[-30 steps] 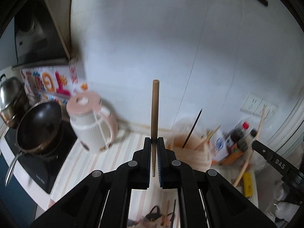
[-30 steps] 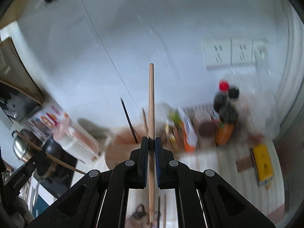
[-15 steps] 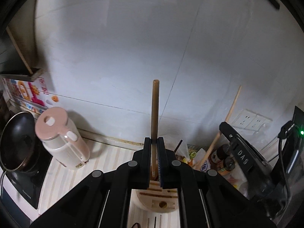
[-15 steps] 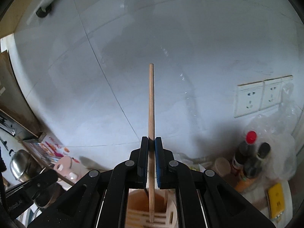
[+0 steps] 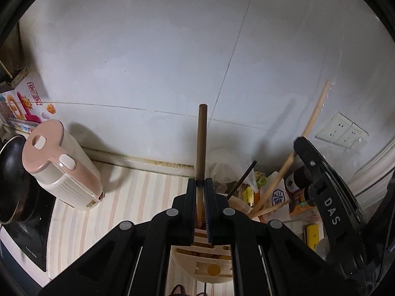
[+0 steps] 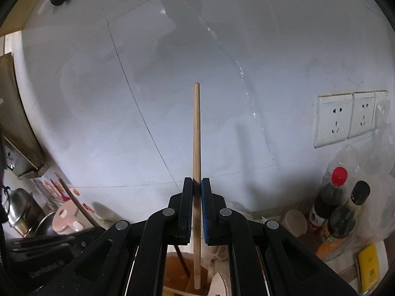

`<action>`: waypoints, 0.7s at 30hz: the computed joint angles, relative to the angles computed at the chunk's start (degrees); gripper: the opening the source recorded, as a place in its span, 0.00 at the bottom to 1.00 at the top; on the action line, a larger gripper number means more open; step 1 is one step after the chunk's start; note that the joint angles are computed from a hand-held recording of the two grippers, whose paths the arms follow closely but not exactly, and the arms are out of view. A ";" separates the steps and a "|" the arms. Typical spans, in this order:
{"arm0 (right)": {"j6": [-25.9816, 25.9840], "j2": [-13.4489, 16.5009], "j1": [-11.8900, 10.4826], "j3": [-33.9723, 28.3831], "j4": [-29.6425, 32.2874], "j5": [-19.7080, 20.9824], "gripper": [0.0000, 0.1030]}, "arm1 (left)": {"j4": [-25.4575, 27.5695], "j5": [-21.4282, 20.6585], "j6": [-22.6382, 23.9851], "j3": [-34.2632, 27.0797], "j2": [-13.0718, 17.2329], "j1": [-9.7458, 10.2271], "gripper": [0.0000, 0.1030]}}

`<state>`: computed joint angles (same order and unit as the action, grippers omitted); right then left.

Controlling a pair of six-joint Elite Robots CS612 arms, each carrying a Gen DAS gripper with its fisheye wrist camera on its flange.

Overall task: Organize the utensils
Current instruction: 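Drop the chopsticks into the holder by opening both grippers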

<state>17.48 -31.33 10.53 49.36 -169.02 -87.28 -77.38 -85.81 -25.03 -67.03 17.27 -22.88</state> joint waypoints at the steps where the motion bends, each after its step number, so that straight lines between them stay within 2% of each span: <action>1: -0.46 0.05 0.04 -0.09 0.28 0.11 0.07 | 0.20 -0.11 0.27 -0.07 0.04 -0.03 0.04; 4: -2.11 -0.04 0.12 0.20 1.83 1.08 0.07 | 1.06 -1.10 0.79 0.00 -0.04 0.10 0.04; 7: -3.85 -1.00 -0.07 1.31 5.48 4.47 0.07 | 2.16 -1.98 -0.34 -0.79 -0.10 0.20 0.05; 9: -3.89 -2.01 -0.24 2.60 7.60 6.06 0.08 | 2.15 -2.94 -0.65 -1.56 -0.17 0.21 0.11; 10: -3.78 -2.43 -0.32 3.22 7.88 6.28 0.14 | 2.38 -2.18 -0.33 -2.03 -0.18 0.04 0.15; 11: -3.13 -3.35 -0.41 4.51 7.86 6.19 0.27 | 2.95 -0.34 -0.21 -2.74 -0.22 -0.30 0.30; 12: -2.39 -4.10 -0.52 5.59 7.50 6.28 0.33 | 3.08 0.92 -0.29 -3.64 -0.12 -0.53 0.54; 14: -0.90 -5.91 -0.70 8.28 6.07 5.90 0.46 | 2.04 1.77 -0.38 -5.66 0.51 -0.64 0.77; 16: 0.36 -7.90 -0.82 11.09 4.81 4.15 0.48 | 2.03 3.47 -0.24 -7.73 1.20 -0.84 0.78; 19: 2.83 -10.88 -1.10 14.98 5.59 1.37 0.53 | 3.71 6.32 -0.23 -10.52 2.41 -0.99 1.00; 21: 4.48 -12.85 -1.25 17.60 7.05 -0.89 0.61 | 5.41 8.40 -0.13 -12.54 3.43 -1.25 1.00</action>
<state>21.97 -44.18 9.28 66.95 -161.97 -88.18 -71.97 -77.41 -25.16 -79.57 20.71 -24.13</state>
